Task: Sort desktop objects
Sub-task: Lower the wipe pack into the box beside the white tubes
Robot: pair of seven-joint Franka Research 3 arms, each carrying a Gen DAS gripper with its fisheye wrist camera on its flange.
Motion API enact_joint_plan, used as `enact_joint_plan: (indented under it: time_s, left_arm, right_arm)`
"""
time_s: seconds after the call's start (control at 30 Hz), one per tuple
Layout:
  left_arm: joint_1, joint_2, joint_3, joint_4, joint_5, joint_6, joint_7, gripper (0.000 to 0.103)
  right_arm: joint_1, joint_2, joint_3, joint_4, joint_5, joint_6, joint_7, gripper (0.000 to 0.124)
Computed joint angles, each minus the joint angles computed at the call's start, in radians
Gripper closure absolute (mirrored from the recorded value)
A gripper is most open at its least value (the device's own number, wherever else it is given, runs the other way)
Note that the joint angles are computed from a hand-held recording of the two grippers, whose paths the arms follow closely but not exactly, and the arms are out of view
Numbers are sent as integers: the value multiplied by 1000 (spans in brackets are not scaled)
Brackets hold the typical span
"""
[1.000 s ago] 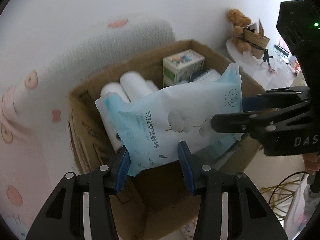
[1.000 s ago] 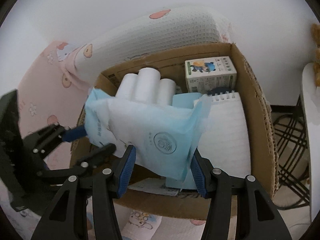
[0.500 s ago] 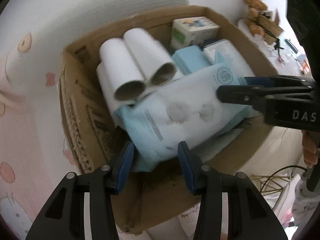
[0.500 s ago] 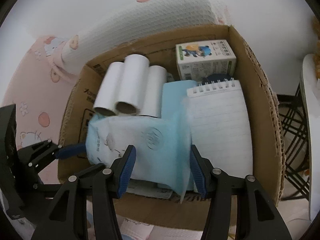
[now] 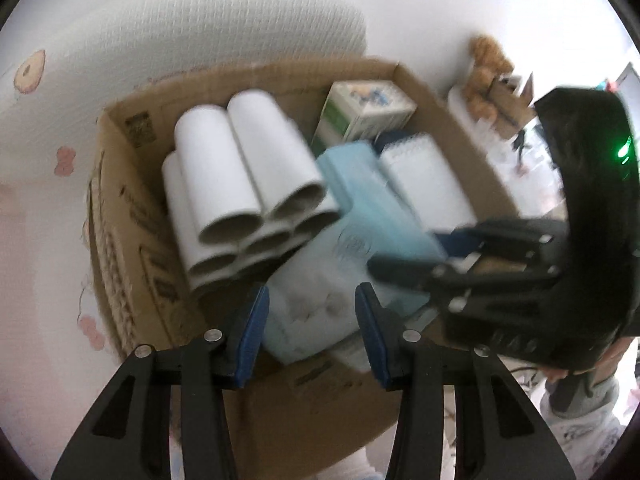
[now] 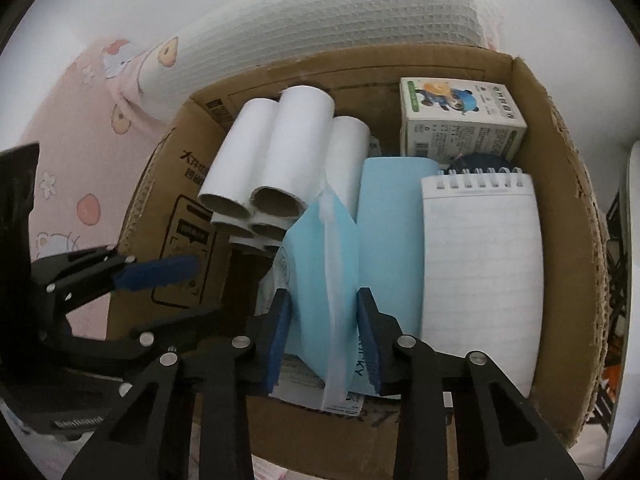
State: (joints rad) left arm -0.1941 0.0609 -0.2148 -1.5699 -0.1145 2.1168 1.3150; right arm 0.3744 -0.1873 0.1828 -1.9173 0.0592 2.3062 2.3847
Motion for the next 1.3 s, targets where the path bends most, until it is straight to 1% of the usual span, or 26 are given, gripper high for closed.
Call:
enact_joint_plan:
  time_s: [0.07,0.13,0.17,0.23,0.3,0.37,0.43,0.5,0.6,0.7,0.73,0.83,0.87,0.93,1.0,1.07,1.17,1.3]
  left_arm:
    - [3,2,-1,-9,-25,46,24,53]
    - [8,7,-1,-9,-67,67,46,54]
    - [12,20,-1,4,-98,65,55,53]
    - [20,47,-1,34,-140,45,46,55]
    - [28,68,-1,57,-158,21,37,56]
    - [39,87,-3,75,-183,-2,41,60]
    - [48,109,-7,98,-209,-33,48,77]
    - [62,130,-13,117,-255,-58,54,78]
    - [79,128,-20,101,-320,-54,65,78]
    - [72,138,-19,117,-287,-83,60,78]
    - [72,138,-19,118,-285,-93,56,78]
    - [85,147,-22,120,-334,-119,51,78]
    - [83,150,-19,126,-324,-130,35,78]
    - [73,148,-17,128,-283,-127,18,79]
    - [60,142,-15,130,-226,-119,2,79]
    - [56,137,-13,132,-201,-120,-6,79]
    - [61,143,-13,142,-207,-132,-12,79]
    - [51,170,-15,186,-165,-168,-33,79]
  right_arm:
    - [3,-7,-7,-18,28,24,-16,96]
    - [7,-11,-17,-32,73,44,-43,96]
    - [8,-11,-18,-37,87,53,-55,97]
    - [8,-3,-18,-33,99,49,-71,97]
    - [10,-1,-22,-42,127,63,-81,97]
    - [9,-2,-22,-48,140,74,-88,97]
    - [10,5,-20,-38,139,68,-101,97]
    - [17,19,-24,-21,168,59,-130,97]
    - [23,55,-24,22,177,18,-156,97]
    - [30,87,-34,46,237,5,-189,97]
    - [30,97,-34,55,239,-1,-188,97]
    - [35,134,-35,88,253,-9,-196,98]
    - [36,147,-33,107,243,-23,-186,98]
    - [41,164,-31,138,198,-37,-165,98]
    - [45,186,-31,179,166,-82,-133,98]
    - [49,196,-33,194,162,-87,-127,98]
    - [50,209,-39,218,161,-131,-113,97]
    - [43,187,-47,197,196,-138,-93,97]
